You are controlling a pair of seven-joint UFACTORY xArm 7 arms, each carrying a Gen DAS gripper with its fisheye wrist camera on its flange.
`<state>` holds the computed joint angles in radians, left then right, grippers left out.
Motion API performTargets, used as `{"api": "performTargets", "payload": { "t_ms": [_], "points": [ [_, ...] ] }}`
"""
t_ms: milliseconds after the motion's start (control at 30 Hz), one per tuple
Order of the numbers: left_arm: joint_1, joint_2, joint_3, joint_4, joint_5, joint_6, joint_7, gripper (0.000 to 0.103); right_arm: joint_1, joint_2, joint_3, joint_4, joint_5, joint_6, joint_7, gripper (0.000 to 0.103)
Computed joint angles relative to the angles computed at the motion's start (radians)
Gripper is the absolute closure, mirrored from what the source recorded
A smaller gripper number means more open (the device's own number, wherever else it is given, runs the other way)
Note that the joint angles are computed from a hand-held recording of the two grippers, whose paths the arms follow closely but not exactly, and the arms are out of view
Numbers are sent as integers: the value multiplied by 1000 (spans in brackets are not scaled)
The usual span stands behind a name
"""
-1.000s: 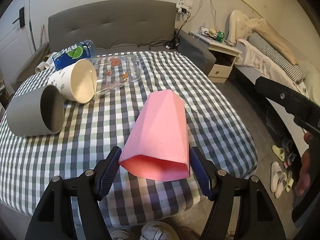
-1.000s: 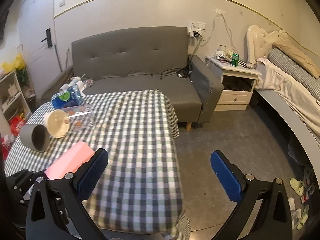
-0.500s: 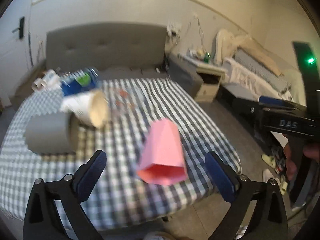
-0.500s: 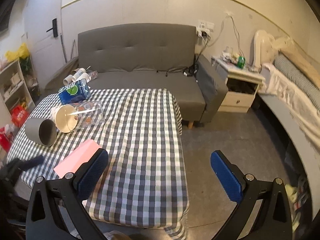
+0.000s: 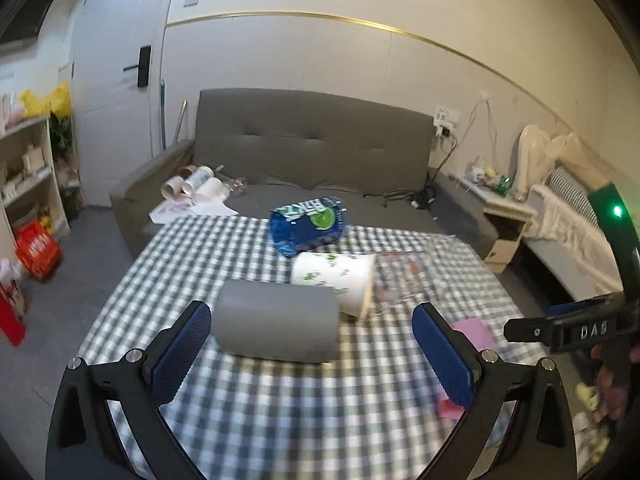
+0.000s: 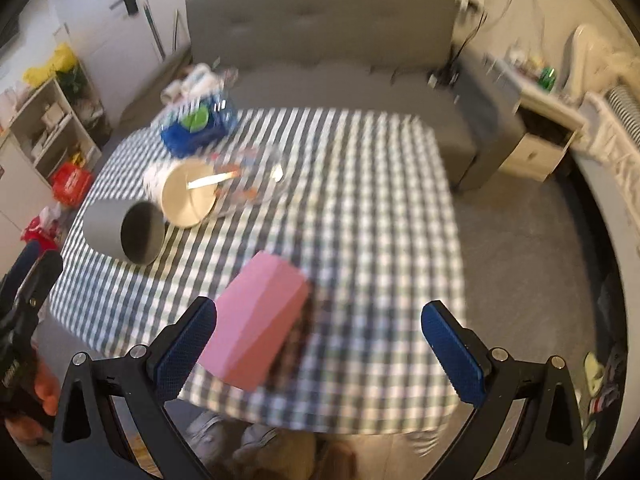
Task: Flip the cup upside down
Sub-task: 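Close the right gripper around the pink cup's body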
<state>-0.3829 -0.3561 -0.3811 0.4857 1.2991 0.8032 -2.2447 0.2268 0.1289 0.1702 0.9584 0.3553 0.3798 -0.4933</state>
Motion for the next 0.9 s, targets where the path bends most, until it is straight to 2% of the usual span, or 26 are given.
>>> {"api": "performTargets", "payload": {
  "t_ms": [133, 200, 333, 433, 533, 700, 767, 833, 900],
  "points": [
    [15, 53, 23, 9, 23, -21, 19, 0, 14, 97, 5, 105, -27, 112, 83, 0],
    [18, 73, 35, 9, 37, -33, 1, 0, 39, 143, -10, 150, -96, 141, 162, 0],
    [1, 106, 31, 14, 32, 33, -16, 0, 49, 212, -10, 226, -145, 204, 236, 0],
    [-8, 122, 47, 12, 40, 40, -14, 0, 51, 249, -8, 260, -168, 227, 272, 0],
    [-8, 119, 68, -2, 58, 8, -37, 0, 44, 287, 5, 296, -166, 259, 279, 1],
    [-4, 119, 79, -8, 51, -8, -49, 0, 32, 327, 25, 319, -128, 271, 269, 13],
    [-4, 113, 80, -12, 43, -15, -52, 0, 30, 325, 30, 313, -121, 260, 262, 28],
    [-3, 100, 79, -21, 39, -25, -60, 0, 25, 315, 37, 302, -109, 253, 248, 34],
    [-1, 92, 76, -24, 32, -28, -62, 0, 7, 272, 43, 268, -89, 252, 217, 35]
  ]
}}
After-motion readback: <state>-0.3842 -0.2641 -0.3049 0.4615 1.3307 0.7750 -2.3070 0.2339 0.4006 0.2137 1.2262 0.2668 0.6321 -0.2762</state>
